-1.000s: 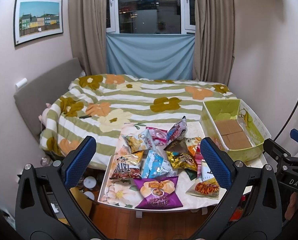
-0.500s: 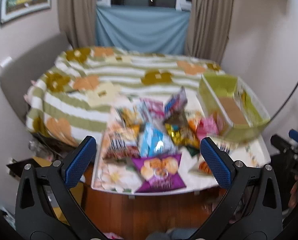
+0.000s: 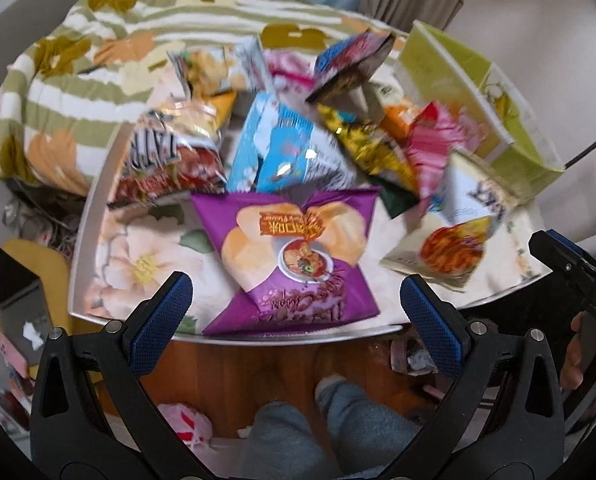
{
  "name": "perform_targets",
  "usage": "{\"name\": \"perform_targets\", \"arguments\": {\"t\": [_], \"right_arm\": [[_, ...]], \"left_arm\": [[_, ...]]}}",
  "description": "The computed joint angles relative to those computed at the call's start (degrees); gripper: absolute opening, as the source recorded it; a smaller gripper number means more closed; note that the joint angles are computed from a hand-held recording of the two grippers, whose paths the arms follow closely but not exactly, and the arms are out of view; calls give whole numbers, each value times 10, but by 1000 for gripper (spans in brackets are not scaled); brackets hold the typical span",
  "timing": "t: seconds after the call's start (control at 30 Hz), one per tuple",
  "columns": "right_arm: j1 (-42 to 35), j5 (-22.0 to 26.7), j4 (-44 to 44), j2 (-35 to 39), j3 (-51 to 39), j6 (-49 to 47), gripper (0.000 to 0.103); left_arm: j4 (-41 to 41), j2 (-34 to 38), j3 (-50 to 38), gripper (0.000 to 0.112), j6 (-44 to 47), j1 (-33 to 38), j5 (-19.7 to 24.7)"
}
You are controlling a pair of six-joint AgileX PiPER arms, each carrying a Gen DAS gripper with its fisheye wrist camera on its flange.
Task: Organize snacks
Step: 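Grasp the purple chip bag with the left tool while the right tool grasps the Oishi bag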
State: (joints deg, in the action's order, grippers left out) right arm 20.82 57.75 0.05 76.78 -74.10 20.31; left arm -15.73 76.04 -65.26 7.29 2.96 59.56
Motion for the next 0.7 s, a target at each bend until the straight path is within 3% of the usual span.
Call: {"name": "perform_targets", "arguments": {"t": [0.2, 0.33, 0.47, 0.6, 0.7], "right_arm": [[-56, -53, 117, 53, 34, -145, 103], [-78, -70, 161, 84, 41, -202, 103], [-95, -80, 207, 103, 47, -261, 103], [-124, -77, 273, 120, 48, -323, 103], [-142, -62, 315, 132, 43, -371, 97]], "left_arm": [[-20, 46, 31, 102, -2, -8, -44], [-1, 77, 37, 93, -30, -32, -71], [24, 96, 37, 89, -67, -50, -90], [15, 101, 35, 77, -69, -52, -93], [20, 104, 28, 72, -83, -62, -94]]}}
